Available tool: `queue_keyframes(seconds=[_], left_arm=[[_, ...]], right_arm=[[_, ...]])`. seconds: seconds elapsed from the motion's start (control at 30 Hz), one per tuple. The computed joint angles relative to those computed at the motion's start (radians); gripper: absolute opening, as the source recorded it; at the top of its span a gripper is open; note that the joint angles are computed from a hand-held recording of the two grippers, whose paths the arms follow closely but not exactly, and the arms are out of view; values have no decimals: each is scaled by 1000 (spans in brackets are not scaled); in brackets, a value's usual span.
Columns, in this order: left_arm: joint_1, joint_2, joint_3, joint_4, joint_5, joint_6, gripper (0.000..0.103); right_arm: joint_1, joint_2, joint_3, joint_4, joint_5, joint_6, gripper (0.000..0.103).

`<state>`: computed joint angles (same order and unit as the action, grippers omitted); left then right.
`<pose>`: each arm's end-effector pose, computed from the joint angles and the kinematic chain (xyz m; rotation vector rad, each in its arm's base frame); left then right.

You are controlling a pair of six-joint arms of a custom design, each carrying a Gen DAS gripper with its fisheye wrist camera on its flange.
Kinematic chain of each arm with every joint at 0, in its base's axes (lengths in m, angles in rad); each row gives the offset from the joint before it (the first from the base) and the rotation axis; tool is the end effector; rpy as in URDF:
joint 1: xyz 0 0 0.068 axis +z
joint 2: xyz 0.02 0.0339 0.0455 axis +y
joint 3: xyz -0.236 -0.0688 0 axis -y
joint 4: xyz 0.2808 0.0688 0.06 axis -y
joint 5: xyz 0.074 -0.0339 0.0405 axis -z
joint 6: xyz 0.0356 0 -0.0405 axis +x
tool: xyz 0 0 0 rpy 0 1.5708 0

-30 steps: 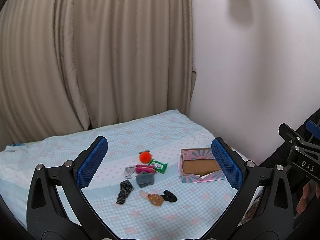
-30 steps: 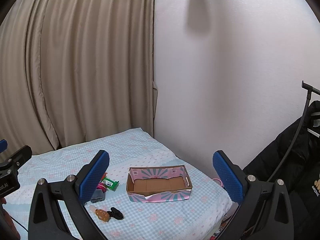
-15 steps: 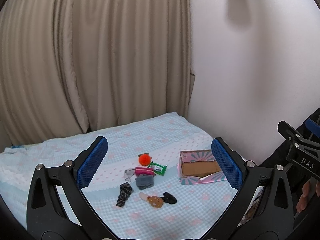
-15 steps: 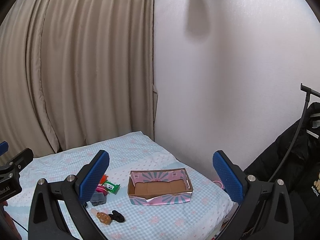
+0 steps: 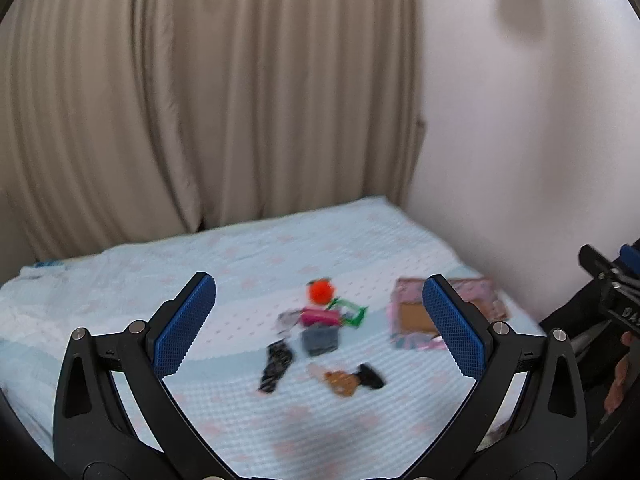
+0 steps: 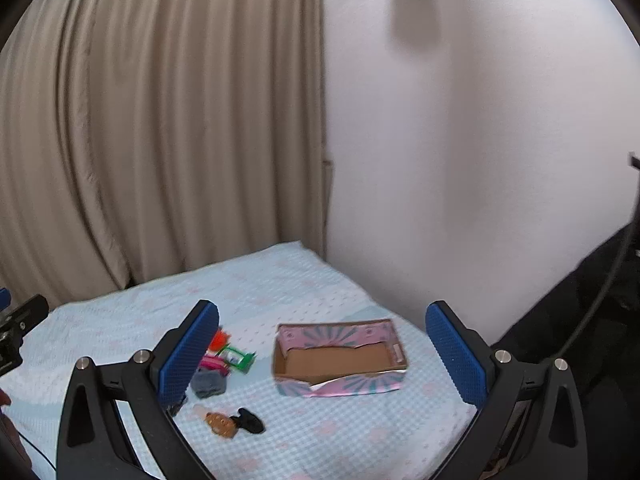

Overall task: Organize soft objects
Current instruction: 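Grasp the black necktie with the left tool while the right tool grasps the brown plush toy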

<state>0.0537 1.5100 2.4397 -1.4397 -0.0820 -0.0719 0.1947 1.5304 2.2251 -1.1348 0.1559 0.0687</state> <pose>0.2206 0.0148 0.5565 -0.1804 2.0719 0.0742 0.2822 0.0500 0.5286 -0.0270 2.0050 0.0118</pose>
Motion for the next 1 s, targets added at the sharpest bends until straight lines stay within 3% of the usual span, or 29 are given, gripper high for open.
queue_keyframes(seconds=[0.2,0.47,0.7,1.0], left_arm=[[144,-150,-486,190,60,48,103],[215,-134,-934,505,64,43,103],[204,80,-1011,717,65,-6,103],[213,392,-981,879,67,-8,102]], right_arm=[[38,11,-238,163,-141,-42,103],[113,115,-567,480,-295,-230,103],[159,332,-628,615,-390,-380,99],[208,627,-558,681,-409,-555,75]])
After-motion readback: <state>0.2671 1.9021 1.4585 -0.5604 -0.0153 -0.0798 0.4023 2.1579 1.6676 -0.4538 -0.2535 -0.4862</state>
